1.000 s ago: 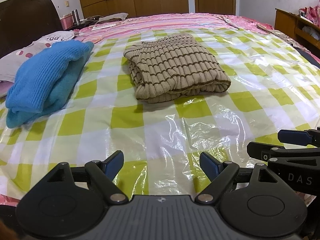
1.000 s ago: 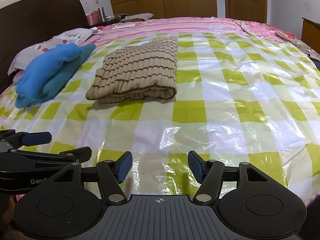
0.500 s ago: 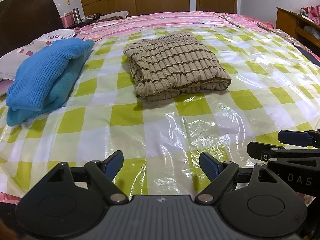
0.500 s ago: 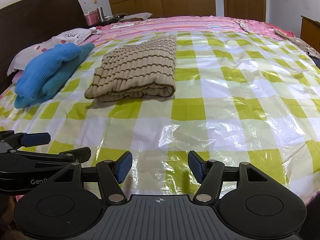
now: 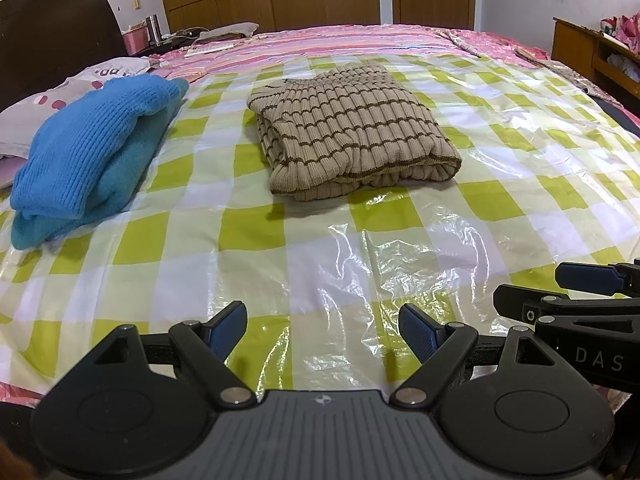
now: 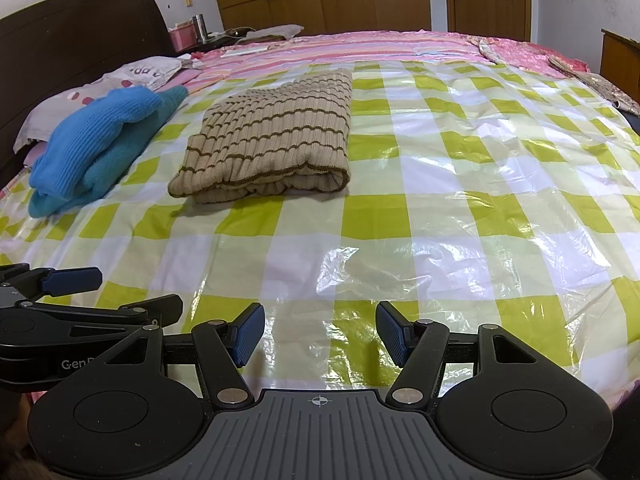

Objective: Fold small clothes

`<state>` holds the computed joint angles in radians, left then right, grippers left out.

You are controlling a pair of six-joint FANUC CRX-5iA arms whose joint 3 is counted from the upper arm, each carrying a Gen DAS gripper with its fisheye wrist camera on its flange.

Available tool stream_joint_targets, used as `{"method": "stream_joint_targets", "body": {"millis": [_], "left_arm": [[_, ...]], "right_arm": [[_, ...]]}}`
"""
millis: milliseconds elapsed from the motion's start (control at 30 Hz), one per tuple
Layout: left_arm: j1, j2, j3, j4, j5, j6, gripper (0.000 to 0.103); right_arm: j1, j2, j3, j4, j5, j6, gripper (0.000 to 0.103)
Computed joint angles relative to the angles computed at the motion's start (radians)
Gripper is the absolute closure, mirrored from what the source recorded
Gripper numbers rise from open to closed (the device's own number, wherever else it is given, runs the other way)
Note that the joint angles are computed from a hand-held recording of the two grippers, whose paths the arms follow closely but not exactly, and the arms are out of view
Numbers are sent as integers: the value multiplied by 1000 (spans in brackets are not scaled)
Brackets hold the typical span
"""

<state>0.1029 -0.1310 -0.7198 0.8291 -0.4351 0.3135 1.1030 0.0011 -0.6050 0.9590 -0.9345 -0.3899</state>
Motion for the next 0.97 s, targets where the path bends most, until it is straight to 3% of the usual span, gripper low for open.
{"method": "stream_joint_targets", "body": {"millis": [967], "left_arm": [[-21,-16,-33,71,46,-66,15]], "right_arm": [[1,-1,-5,8,2,-14,41]]}}
